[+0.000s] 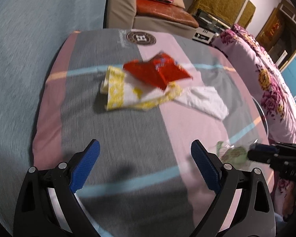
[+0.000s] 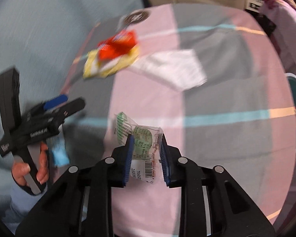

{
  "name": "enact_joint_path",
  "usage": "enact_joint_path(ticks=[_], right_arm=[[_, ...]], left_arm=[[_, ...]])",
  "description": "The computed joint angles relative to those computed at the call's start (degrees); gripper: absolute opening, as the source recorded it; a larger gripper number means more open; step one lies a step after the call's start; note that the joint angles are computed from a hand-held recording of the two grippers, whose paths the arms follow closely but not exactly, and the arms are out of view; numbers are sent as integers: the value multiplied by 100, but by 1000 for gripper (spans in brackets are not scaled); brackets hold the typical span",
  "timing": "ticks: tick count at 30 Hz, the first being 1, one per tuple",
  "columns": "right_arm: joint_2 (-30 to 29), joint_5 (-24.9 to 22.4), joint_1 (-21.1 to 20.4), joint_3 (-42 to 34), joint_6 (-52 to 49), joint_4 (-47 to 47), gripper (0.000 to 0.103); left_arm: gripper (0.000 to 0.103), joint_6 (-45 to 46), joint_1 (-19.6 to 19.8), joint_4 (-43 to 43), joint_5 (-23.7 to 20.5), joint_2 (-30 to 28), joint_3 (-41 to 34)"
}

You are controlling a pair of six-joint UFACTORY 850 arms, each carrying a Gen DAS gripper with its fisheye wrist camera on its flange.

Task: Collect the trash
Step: 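Grasp the red Ovaltine bag with the left tool while right tool holds the wrapper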

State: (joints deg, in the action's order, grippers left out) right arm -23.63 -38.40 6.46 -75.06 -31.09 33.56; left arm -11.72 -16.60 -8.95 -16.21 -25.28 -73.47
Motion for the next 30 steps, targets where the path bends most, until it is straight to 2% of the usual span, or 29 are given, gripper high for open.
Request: enact_joint_path(ticks=[5, 9, 11, 13, 16, 17, 18, 19, 20, 21, 22, 25, 30], right_arm=[[-144, -42, -190, -311, -128, 92, 18], [-246, -120, -338, -562, -220, 153, 16], [-324, -137, -409, -710, -182, 159, 15], [-408, -148, -479, -836, -136, 191, 14], [-535, -181, -548, -1006, -77, 222, 14], [-562, -203, -583, -1048, -76, 239, 14], [-582, -229, -617, -1080, -86, 268, 14], [-616, -246, -636, -1120, -94, 291, 14], [-633, -256, -654, -1140, -104, 318, 14], [-659, -274, -687, -1176, -130, 381, 14], [-672, -269, -696, -1184, -145, 417, 14], [-689, -267, -737, -1208, -216, 512, 14], [-622, -226, -802, -1137, -354, 655, 14]], left_arm=[[93, -147, 45, 24, 61, -345, -562], [93, -1034, 34, 1211, -18, -725, -1174], [93, -1150, 56, 1474, -156, -915, -1466], [93, -1080, 77, 1610, -324, -1166, -1812], [92, -429, 115, 1204, -541, -1477, -2213], [88, -288, 110, 1141, -569, -1528, -2273], [75, -109, 89, 1083, -615, -1576, -2331], [58, 56, 57, 1041, -675, -1609, -2372], [51, 115, 10, 1107, -745, -1645, -2413], [38, 125, -33, 1188, -762, -1651, -2399], [33, 131, -68, 1237, -778, -1672, -2410], [28, 12, -168, 1425, -720, -1625, -2317], [24, 200, -230, 938, -519, -1383, -2029]])
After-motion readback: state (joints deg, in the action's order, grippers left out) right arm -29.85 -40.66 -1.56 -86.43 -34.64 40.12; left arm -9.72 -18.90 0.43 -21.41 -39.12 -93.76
